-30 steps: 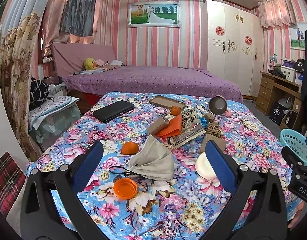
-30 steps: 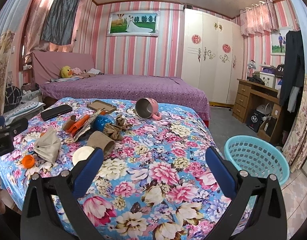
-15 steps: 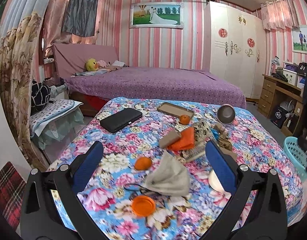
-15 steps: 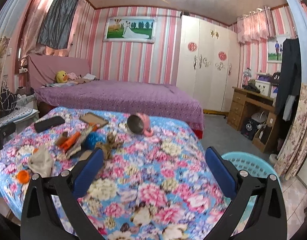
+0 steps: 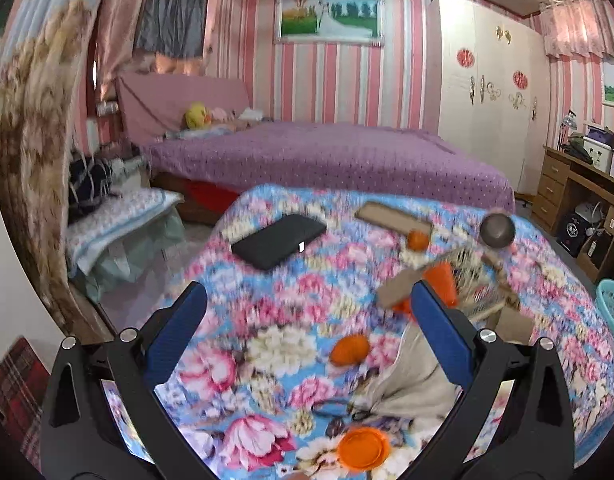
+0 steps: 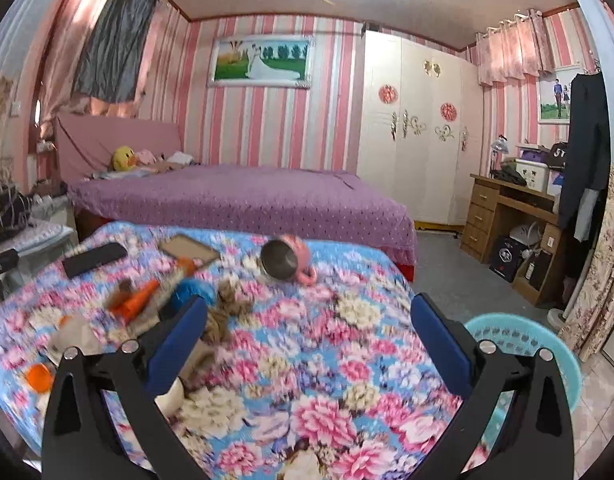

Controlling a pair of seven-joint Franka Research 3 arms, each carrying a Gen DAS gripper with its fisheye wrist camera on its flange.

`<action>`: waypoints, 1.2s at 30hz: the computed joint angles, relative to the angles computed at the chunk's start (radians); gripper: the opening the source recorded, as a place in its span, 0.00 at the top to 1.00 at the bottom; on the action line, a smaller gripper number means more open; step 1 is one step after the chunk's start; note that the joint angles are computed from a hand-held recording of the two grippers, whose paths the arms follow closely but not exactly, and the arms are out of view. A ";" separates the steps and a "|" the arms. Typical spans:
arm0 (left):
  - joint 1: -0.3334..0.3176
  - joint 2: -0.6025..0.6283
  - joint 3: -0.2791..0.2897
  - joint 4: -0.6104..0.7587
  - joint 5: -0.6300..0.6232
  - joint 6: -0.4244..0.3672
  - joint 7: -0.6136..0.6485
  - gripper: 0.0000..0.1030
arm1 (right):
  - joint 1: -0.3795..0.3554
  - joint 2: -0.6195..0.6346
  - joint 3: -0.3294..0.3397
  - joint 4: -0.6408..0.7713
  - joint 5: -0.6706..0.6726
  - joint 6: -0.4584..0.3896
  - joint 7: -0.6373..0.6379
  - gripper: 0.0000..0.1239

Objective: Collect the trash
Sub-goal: 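Grasp the orange lid with the left tool while the right tool grasps the white soap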

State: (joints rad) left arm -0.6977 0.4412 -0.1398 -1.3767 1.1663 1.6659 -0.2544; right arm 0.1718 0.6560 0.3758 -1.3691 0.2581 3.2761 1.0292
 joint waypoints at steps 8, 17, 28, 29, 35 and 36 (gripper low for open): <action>-0.011 0.000 -0.019 -0.068 -0.015 0.021 -0.014 0.04 | 0.131 -0.006 -0.195 -0.011 0.033 -0.067 0.057 0.20; -0.017 0.013 -0.041 -0.129 -0.056 0.076 0.002 0.04 | 0.026 -0.019 -0.067 -0.052 0.054 -0.047 0.017 0.20; 0.019 0.024 -0.034 -0.150 -0.077 0.249 -0.006 0.04 | 0.263 -0.006 -0.419 -0.032 0.018 -0.062 0.279 0.20; 0.021 0.033 -0.033 -0.138 -0.086 0.254 0.015 0.05 | 0.276 -0.006 -0.434 -0.034 0.011 -0.059 0.285 0.20; 0.021 0.065 -0.017 -0.099 -0.117 0.312 0.090 0.37 | 0.205 -0.015 -0.328 -0.043 -0.012 -0.076 0.250 0.20; 0.018 0.066 -0.014 -0.096 -0.116 0.318 0.097 0.46 | 0.204 -0.015 -0.324 -0.045 -0.015 -0.071 0.242 0.20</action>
State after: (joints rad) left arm -0.6793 0.5074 -0.1533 -1.4730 1.0503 1.9837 -0.1571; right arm 0.3758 0.6413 0.0519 -1.4143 0.2429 3.2049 1.2715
